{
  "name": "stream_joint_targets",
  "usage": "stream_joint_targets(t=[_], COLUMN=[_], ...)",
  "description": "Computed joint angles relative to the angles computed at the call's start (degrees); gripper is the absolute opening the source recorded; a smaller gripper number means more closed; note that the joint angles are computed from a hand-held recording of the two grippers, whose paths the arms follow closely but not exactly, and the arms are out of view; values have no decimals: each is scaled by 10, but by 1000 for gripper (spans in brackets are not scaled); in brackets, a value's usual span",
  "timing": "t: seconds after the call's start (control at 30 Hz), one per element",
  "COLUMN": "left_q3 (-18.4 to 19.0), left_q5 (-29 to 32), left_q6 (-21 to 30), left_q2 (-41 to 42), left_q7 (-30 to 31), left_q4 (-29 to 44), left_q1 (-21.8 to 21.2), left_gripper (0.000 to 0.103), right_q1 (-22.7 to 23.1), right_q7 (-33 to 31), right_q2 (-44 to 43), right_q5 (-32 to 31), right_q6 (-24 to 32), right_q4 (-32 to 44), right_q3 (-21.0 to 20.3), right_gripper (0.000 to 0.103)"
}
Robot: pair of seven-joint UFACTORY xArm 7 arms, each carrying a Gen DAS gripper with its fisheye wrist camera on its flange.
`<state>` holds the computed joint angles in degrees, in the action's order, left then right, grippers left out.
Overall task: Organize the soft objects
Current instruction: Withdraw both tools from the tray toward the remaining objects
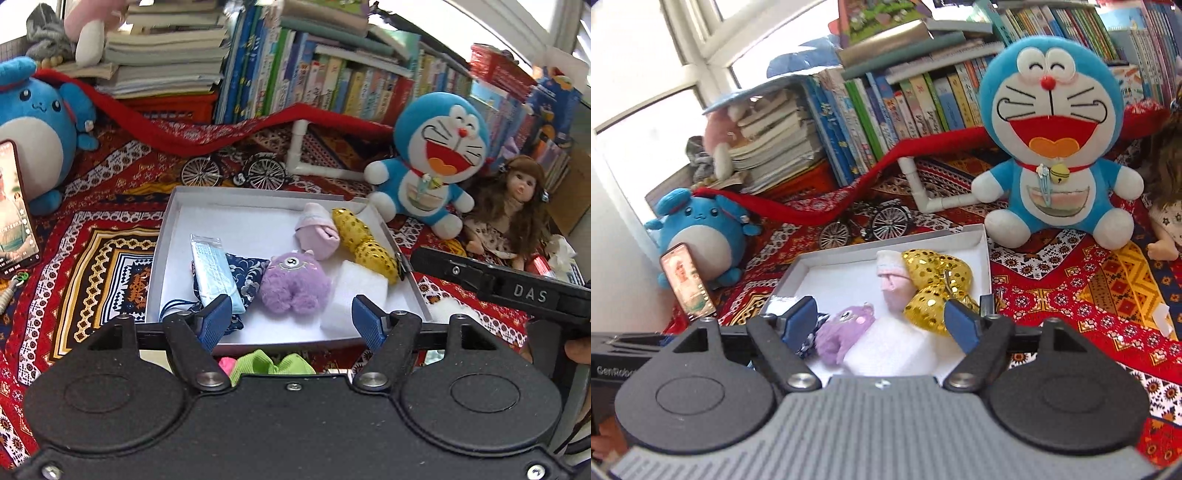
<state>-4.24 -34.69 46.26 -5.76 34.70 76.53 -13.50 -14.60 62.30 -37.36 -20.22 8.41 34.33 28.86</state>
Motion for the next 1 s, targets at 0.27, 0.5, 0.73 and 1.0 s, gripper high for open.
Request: stream_joint_targets(t=[0.27, 0.5, 0.73, 1.0], left_q3=[24, 49, 83, 111], left_q5=[-73, -145, -181, -187], left_q6=[-35, -117, -156, -209], left_q2=[-85, -174, -242, -303], left_q7=[85, 165, 211, 261], left_q4=[-105, -217, -292, -374], left_q1=[-21, -66, -112, -150], left_gripper=[73, 77, 84, 87], right_q1=[7, 12, 27, 49], right_q7=[13, 18, 25, 58], right_q2=[-100, -199, -270, -314], right_q5=[-3, -2, -2, -6], right_q6=[3, -13, 17, 34], right_q4=[-54, -112, -142, -177], right_q3=[35, 75, 115, 144], right_gripper=[93, 103, 103, 103])
